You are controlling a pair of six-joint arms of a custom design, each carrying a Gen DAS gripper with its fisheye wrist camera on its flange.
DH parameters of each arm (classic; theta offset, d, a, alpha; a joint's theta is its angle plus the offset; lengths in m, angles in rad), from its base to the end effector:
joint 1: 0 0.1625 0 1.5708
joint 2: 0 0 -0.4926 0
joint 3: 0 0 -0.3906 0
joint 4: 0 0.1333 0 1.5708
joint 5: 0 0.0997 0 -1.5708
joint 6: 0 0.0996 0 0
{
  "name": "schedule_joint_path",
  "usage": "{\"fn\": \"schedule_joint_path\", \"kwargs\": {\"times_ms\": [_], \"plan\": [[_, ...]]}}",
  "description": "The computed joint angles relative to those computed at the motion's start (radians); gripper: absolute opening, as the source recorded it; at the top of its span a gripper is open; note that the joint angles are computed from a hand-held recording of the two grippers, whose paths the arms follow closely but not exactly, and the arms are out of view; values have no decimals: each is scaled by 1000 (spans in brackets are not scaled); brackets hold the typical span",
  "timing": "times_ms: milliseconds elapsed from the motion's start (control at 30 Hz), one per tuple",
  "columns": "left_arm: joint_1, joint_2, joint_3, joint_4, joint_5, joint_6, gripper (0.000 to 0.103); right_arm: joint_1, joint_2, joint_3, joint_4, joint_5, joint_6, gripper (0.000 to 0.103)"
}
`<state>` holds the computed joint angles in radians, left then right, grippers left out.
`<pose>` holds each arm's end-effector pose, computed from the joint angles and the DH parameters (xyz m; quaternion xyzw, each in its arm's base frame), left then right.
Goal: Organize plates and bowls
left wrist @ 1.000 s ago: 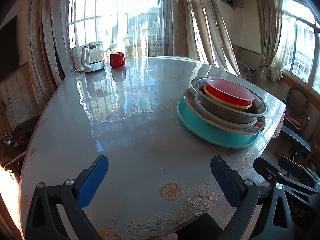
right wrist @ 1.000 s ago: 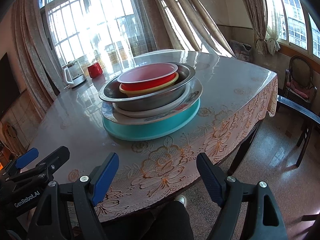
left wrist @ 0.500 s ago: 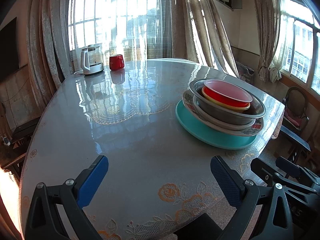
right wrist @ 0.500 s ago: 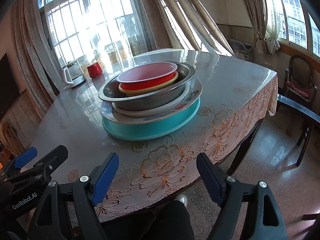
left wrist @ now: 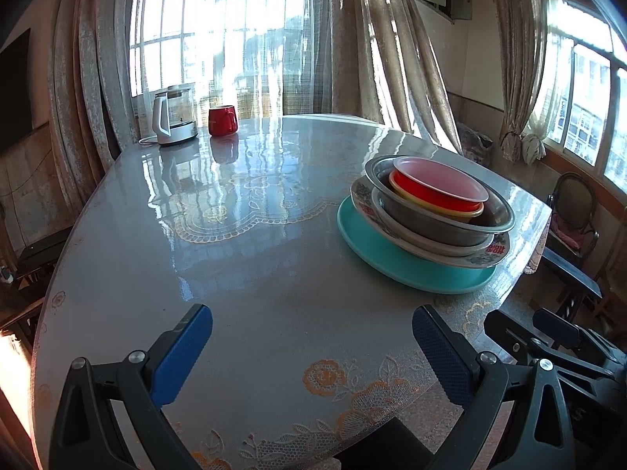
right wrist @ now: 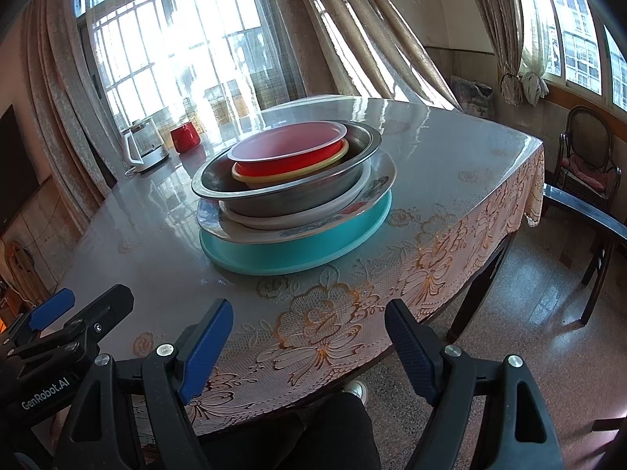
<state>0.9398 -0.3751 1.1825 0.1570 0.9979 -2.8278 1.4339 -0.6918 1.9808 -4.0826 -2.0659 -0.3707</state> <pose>-0.2583 -0.6710 -0.0648 0.3414 0.8536 -0.3254 0.2210 0.0027 -0.6104 0.1654 -0.0471 -0.8049 0.4883 0.3339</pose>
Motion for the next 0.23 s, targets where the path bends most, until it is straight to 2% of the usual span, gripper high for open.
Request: {"fn": "schedule_joint_path", "kwargs": {"times_ms": [233], "plan": [[-3, 24, -36, 31, -16, 10, 103, -13, -7, -4, 16, 4, 22, 81]]}}
